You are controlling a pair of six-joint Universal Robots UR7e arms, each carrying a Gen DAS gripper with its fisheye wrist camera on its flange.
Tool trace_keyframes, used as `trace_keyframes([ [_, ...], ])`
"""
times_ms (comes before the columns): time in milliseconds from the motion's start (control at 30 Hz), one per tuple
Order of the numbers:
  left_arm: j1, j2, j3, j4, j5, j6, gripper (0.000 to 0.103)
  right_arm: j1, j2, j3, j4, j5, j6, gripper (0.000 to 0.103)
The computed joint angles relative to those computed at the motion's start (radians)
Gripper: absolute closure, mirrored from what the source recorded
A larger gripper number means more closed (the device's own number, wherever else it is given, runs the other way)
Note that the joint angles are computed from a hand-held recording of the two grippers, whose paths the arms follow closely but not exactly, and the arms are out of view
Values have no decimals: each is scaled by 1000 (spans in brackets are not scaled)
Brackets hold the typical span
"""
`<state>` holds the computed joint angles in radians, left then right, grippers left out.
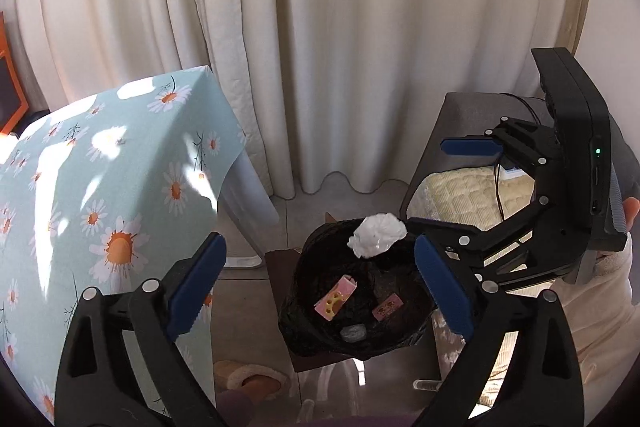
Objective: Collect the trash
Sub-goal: 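Open both tools over the bin to drop the bundle and carton, then move both open tools back to the table toward the paper bags and cup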
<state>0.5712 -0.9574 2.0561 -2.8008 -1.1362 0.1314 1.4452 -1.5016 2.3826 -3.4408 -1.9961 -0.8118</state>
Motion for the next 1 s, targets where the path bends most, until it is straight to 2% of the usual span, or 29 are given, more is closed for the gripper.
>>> trace_keyframes([
  [67,1,-10,13,-30,9,3,10,-4,-14,-5,26,24,6,17],
  [133,5,-24,31,-64,21,6,10,1,-2,-6,5,26,-3,16],
  [267,26,-64,50,-74,13,-27,10,19,30,-16,2,20,-19,16],
  [433,36,-108,78,-92,52,-64,10,45,64,-28,27,32,-29,15],
  [633,46,-172,115,-105,90,-109,10,53,89,-51,126,120,22,14],
  [733,51,-211,134,-105,101,-109,8,72,124,-50,87,161,22,13],
  [867,46,-267,165,-113,135,-115,8,95,146,-68,104,221,44,12],
  [1000,37,-319,188,-126,200,-132,6,138,178,-95,122,234,42,12],
])
